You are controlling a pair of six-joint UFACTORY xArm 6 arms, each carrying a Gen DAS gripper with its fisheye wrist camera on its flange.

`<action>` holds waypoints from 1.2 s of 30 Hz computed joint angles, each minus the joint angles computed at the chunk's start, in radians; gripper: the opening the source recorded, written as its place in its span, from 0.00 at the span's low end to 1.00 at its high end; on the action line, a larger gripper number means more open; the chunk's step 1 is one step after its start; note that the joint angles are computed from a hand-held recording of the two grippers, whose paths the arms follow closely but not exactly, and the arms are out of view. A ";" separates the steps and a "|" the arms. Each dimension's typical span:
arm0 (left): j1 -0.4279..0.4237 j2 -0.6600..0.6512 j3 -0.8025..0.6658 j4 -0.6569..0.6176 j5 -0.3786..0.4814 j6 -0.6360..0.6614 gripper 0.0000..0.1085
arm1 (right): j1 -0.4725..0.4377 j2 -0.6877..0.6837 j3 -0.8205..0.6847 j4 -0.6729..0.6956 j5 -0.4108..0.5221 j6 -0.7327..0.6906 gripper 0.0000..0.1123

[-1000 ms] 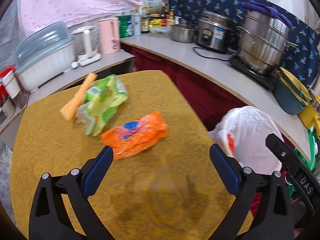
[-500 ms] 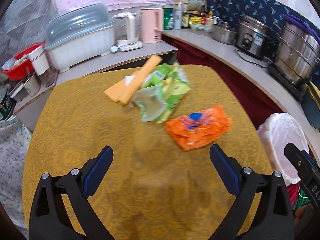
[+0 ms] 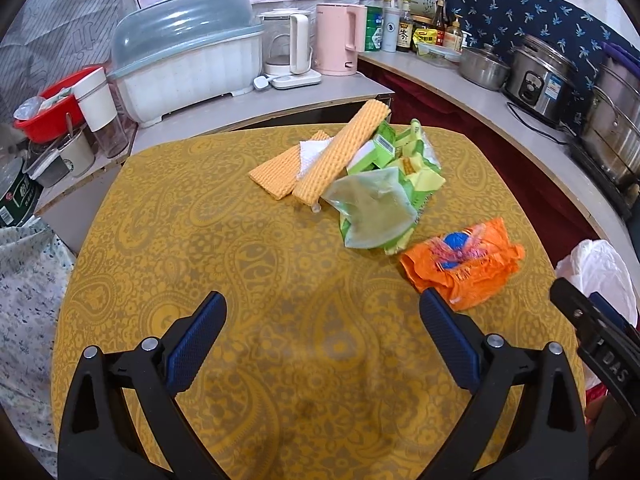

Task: Collect trash
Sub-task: 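Grasp the green snack bag with the left tool while the right tool grasps the orange packet, then carry the green snack bag and orange packet over the bin with both tools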

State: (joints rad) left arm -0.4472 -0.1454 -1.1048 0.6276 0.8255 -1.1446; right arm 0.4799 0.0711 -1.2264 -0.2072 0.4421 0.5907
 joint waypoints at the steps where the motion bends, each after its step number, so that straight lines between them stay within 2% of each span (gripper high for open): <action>1: 0.008 0.009 -0.006 -0.008 -0.008 0.007 0.85 | 0.000 0.024 -0.025 0.015 0.003 -0.011 0.74; 12: 0.065 0.191 -0.163 -0.072 -0.094 0.091 0.87 | -0.020 0.255 -0.264 0.105 0.072 -0.108 0.72; 17: 0.079 0.282 -0.244 -0.088 -0.109 0.115 0.87 | -0.028 0.309 -0.306 0.128 0.094 -0.125 0.66; 21: 0.085 0.339 -0.289 -0.095 -0.121 0.136 0.86 | -0.031 0.333 -0.319 0.165 0.104 -0.154 0.56; 23: 0.087 0.354 -0.296 -0.108 -0.133 0.150 0.76 | -0.031 0.335 -0.308 0.207 0.094 -0.185 0.46; 25: 0.093 0.367 -0.300 -0.178 -0.151 0.213 0.56 | -0.028 0.326 -0.288 0.219 0.071 -0.196 0.39; 27: 0.096 0.370 -0.294 -0.229 -0.164 0.245 0.43 | -0.025 0.318 -0.275 0.225 0.058 -0.206 0.33; 28: 0.097 0.368 -0.290 -0.244 -0.168 0.253 0.33 | -0.024 0.311 -0.267 0.226 0.050 -0.207 0.22; 29: 0.098 0.366 -0.287 -0.264 -0.168 0.267 0.30 | -0.025 0.304 -0.258 0.241 0.046 -0.223 0.17; 32: 0.093 0.347 -0.265 -0.252 -0.174 0.256 0.19 | -0.024 0.282 -0.231 0.285 0.028 -0.254 0.12; 33: 0.091 0.341 -0.260 -0.250 -0.172 0.260 0.08 | -0.023 0.272 -0.219 0.288 0.020 -0.256 0.12; 36: 0.085 0.310 -0.230 -0.271 -0.179 0.264 0.07 | -0.023 0.232 -0.176 0.303 -0.007 -0.268 0.10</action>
State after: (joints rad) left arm -0.3624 0.1648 -1.3353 0.3562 0.6466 -0.8807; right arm 0.4564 0.3026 -1.4019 0.0954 0.4348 0.3231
